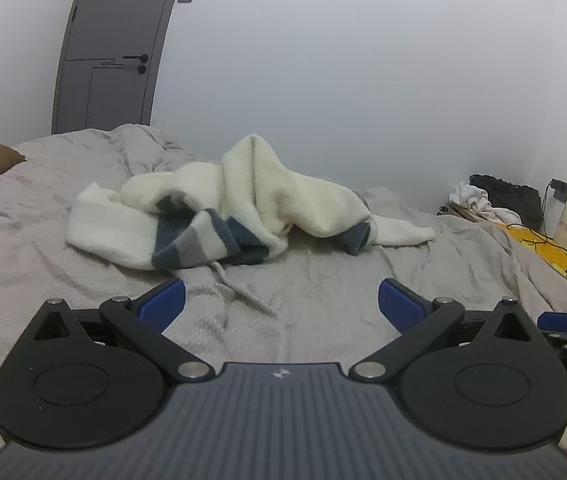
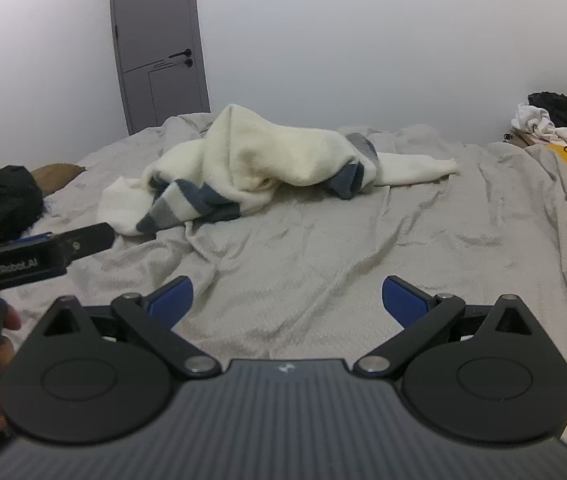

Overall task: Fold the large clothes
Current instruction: 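Move both open grippers down toward the cream blanket's striped end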

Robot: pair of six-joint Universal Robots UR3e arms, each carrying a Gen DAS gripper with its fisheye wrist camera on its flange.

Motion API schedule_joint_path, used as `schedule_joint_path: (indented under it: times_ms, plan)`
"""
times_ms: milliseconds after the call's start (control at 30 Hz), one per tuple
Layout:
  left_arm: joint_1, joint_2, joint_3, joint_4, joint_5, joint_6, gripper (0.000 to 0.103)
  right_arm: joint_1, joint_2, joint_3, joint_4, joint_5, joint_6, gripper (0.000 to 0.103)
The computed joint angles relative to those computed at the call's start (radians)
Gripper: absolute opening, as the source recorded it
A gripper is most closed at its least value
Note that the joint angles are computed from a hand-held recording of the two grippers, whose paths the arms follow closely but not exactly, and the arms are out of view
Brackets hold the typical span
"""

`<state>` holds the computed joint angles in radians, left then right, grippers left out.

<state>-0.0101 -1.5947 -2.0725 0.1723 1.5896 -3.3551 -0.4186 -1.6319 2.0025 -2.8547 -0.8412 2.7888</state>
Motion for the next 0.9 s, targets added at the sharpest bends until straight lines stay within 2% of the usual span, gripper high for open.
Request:
schedule_joint_path:
  times_ms: [233, 467, 667, 767, 900]
  plan:
    - [0.042, -0.097, 0.127, -0.05, -0.027, -0.024, 0.103, 0.057, 0.111, -0.114, -0.027, -0.03, 0.07, 0.103]
    - [0.103, -0.195, 0.242, -0.089, -0.099, -0.013, 0.103, 0.117, 0.256, -0.286, -0.016, -0.078, 0.178, 0.103]
    - [0.15, -0.377, 0.449, -0.144, -0.12, -0.021, 0.103, 0.17, 0.435, -0.528, 0.078, -0.098, 0.289, 0.103]
    - [0.172, -0.473, 0.585, -0.227, -0.125, -0.038, 0.103, 0.193, 0.567, -0.691, 0.116, -0.089, 0.367, 0.103]
    - [0.188, -0.591, 0.741, -0.274, -0.131, -0.032, 0.103, 0.218, 0.774, -0.962, 0.197, -0.074, 0.495, 0.103]
